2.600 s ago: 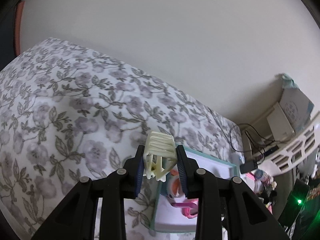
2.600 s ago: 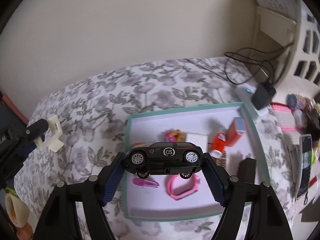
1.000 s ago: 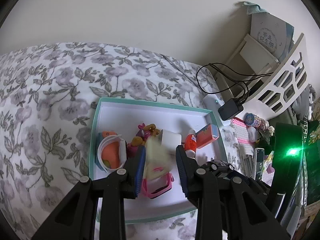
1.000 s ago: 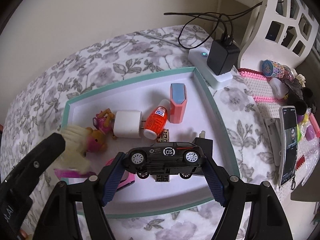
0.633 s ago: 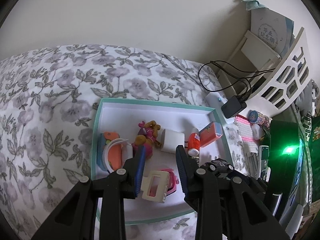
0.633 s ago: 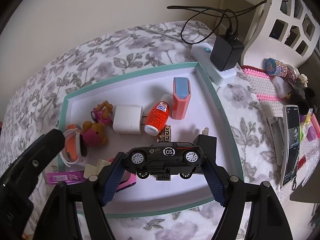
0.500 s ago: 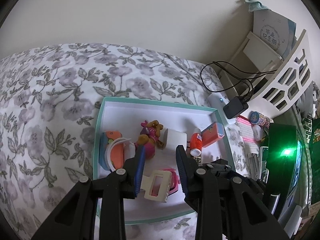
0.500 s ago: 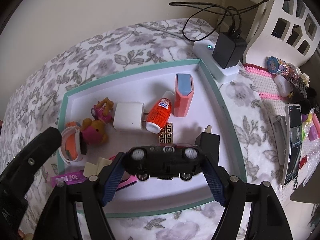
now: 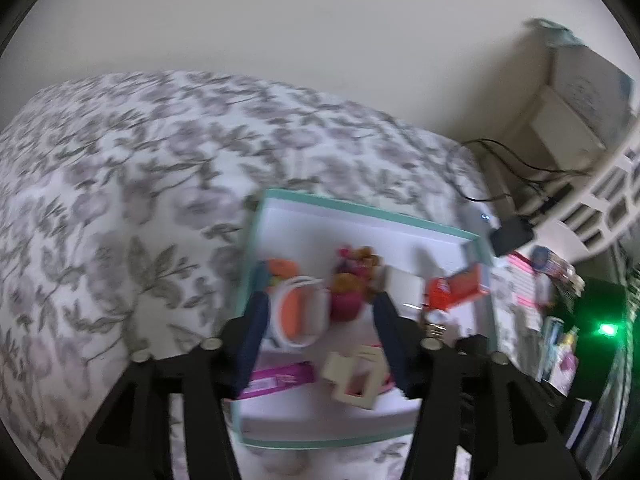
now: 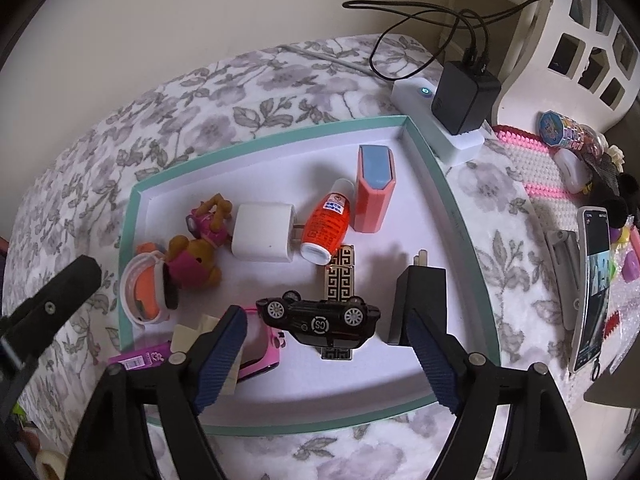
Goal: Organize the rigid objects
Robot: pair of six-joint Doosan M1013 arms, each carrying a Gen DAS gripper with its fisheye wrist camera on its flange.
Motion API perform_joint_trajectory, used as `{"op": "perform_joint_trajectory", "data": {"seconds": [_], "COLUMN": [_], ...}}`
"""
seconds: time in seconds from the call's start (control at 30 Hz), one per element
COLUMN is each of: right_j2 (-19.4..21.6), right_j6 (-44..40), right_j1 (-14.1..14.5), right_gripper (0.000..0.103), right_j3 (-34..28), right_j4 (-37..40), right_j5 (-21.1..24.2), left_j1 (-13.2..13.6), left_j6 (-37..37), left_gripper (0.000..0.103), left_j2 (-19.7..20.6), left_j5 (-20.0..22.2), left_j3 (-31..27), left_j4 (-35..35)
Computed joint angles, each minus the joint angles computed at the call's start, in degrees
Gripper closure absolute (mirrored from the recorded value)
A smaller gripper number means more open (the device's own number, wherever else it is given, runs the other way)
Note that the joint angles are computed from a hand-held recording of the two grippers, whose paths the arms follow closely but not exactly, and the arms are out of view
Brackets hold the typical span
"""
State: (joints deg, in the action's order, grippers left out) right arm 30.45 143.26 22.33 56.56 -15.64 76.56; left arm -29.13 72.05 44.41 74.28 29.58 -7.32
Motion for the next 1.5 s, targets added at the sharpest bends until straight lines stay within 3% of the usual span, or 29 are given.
{"op": "perform_joint_trajectory", "data": {"seconds": [0.1,0.2,0.27,0.7,0.8,1.07,1.2,1.4,1.5], "right_j2": [0.12,0.15,0.12,0.32,0.21,0.20,0.00,-0.73,-1.29], "right_j6": [-0.40,-0.58,-0.64,-1.09,-1.15,-1.36,-1.24,-0.86,-0.54], "right_j1": [0.14,0.22,0.25,0.52,0.52,0.74,1.15,2.58,3.41], "right_gripper": [0.008,0.008,0.007,0.000,0.000,0.000,0.000,0.000,0.000], "right_j3": [-0.17,-0.25,-0.24,-0.55,-0.40,-0.59,-0.67,-0.54,-0.06], "right_j4": [-0.34,-0.74,-0.93,-1.85,-1.84,-2.26,-3.03,-6.07,-7.63], "right_j5": [0.06,0.06,-0.14,-0.35,-0.85,-1.50,-1.82,-2.77,-3.57], "left_j1": [0.20,0.56,0.85,1.35,1.24,1.48,1.66,1.62,1.80], "left_j6": [-2.91,-5.54,-6.91,-11.03,-11.08,-10.70,-11.43,-12.15,-11.82], "left_gripper": [0.037,0.033,0.017,0.010,0.003,0.002,0.002,0.002,0.002], "left_j2": [0.58,0.90,1.01,1.16,1.34,1.19,1.50,-1.24,-3.85], "left_j5": [2.08,3.34,3.84,4.70,5.31,5.14,7.46,5.54,2.16], "left_j3": [-0.79,-0.99,-0.92,-0.31,-0.54,-0.59,-1.75,1.81,5.46], "left_j4": [3.14,5.70,6.67,12.22,13.17,11.74,11.62,13.74,14.27]}}
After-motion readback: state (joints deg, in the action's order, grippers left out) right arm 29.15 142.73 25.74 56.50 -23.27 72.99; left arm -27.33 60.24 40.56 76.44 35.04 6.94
